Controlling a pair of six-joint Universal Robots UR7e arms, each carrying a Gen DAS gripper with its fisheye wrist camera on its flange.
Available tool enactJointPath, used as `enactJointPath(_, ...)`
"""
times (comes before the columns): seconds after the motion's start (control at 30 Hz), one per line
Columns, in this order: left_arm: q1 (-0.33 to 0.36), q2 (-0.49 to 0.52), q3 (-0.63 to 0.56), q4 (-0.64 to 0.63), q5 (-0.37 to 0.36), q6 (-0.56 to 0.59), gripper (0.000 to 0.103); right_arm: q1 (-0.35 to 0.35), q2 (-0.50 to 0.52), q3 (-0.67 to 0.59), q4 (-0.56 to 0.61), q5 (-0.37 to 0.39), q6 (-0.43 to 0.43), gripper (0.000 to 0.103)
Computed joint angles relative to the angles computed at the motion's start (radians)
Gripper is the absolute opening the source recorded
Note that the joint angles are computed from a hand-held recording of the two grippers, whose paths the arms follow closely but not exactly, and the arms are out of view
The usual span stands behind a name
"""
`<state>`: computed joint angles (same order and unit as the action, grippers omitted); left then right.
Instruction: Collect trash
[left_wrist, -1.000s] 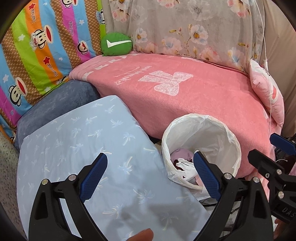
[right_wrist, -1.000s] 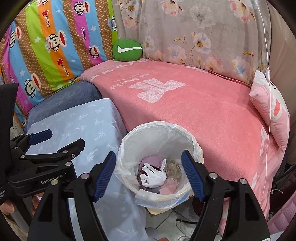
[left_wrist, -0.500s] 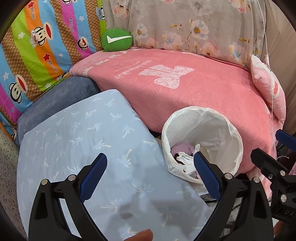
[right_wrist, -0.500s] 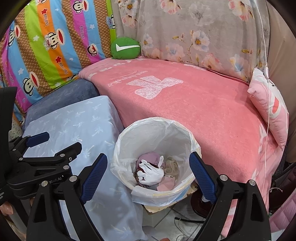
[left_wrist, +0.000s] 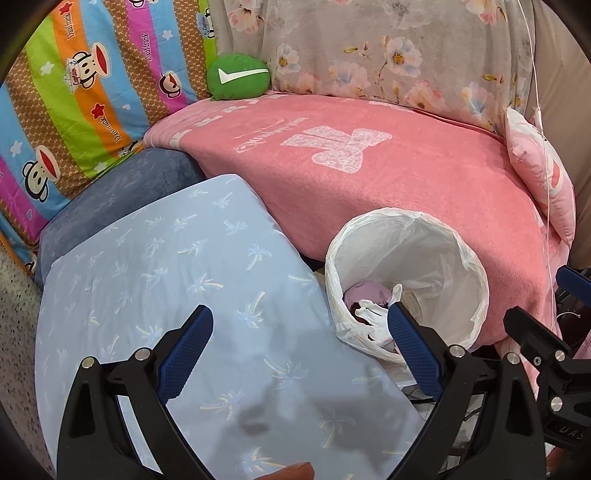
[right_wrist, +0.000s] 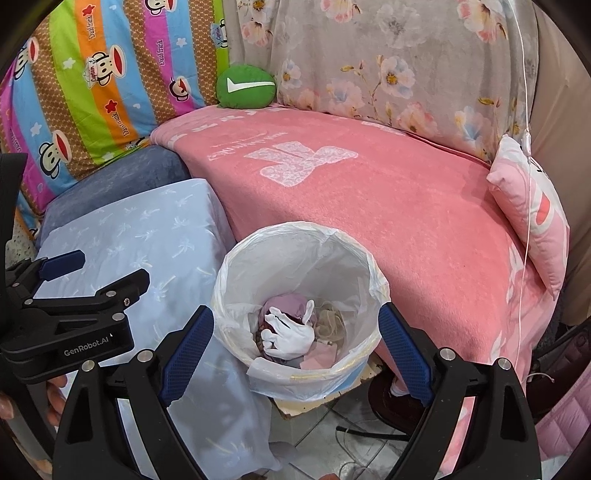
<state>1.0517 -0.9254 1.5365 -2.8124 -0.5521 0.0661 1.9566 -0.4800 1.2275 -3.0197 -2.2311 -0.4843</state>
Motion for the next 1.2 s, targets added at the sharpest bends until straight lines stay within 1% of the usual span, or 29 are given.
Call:
enactJointPath(0.63, -0.008, 0.009, -0.008, 0.085, 0.022, -0.078, 0.091, -0.002, 0.002, 0.001, 0.01, -0.022, 0.0, 0.087)
enactJointPath(1.2, -0.01, 0.011, -0.004, 0.095, 0.029, -0.106, 0.091, -0.006, -0.001, 0.007, 0.011, -0.025, -0.002, 0.087)
